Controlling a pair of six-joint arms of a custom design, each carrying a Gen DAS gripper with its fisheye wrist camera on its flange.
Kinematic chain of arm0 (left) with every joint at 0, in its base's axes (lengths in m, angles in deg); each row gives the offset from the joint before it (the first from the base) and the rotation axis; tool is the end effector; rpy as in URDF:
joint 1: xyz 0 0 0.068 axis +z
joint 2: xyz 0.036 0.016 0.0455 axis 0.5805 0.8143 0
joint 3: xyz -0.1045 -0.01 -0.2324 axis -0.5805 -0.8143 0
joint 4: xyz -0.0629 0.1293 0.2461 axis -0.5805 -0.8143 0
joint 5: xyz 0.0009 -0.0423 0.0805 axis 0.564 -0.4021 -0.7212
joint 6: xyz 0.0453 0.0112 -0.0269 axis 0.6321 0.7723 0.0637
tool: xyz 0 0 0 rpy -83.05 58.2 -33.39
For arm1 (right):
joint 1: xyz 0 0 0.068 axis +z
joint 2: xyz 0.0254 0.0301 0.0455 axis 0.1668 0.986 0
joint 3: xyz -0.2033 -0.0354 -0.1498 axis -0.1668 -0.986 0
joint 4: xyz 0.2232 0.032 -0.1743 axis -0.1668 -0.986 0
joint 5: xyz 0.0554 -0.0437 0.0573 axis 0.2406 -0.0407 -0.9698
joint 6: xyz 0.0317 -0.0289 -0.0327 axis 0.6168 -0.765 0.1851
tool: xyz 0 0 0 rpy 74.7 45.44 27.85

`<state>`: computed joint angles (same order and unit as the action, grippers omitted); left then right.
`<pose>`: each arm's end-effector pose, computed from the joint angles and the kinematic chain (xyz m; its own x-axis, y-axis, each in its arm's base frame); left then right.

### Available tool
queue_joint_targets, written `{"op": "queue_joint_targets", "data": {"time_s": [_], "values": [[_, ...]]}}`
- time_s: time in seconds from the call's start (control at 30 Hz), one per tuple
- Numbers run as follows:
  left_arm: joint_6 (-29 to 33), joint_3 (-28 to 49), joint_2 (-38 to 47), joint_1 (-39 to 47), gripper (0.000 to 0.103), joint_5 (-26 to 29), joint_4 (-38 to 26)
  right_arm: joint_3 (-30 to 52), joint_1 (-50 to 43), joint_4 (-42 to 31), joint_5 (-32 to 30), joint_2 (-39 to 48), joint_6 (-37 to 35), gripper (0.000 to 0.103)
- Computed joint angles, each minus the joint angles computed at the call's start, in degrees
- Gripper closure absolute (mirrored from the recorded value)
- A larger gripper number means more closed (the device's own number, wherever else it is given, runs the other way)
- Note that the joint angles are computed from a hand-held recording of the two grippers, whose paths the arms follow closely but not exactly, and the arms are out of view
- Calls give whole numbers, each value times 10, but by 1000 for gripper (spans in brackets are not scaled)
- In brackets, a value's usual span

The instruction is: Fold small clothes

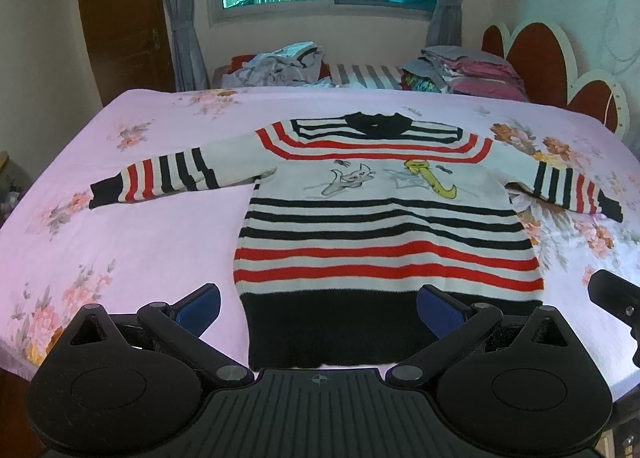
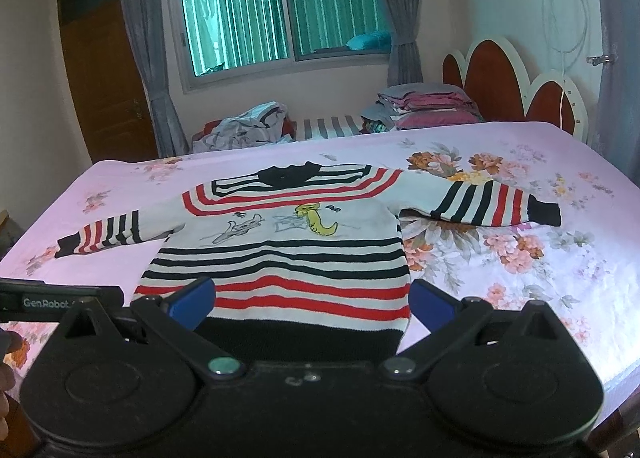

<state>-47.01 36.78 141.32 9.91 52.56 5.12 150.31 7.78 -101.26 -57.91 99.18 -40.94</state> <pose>0.2477 -0.0976 0.3191 -0.6640 -0.2192 -0.7148 -0.3486 0.9366 0.0366 0.2612 0.0023 0.3237 -0.5590 -0.0941 -0.8238 -0.2769 0.9577 0.0786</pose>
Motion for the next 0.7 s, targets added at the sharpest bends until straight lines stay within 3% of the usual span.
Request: {"op": "queue_joint_targets", "data": {"time_s": [0.37, 0.7], "values": [[91, 20, 76, 92, 0, 64, 94, 46, 37, 54, 55, 110, 32, 0], [159, 107, 203, 172, 0, 138, 154, 129, 79, 81, 120, 228, 58, 0]]}}
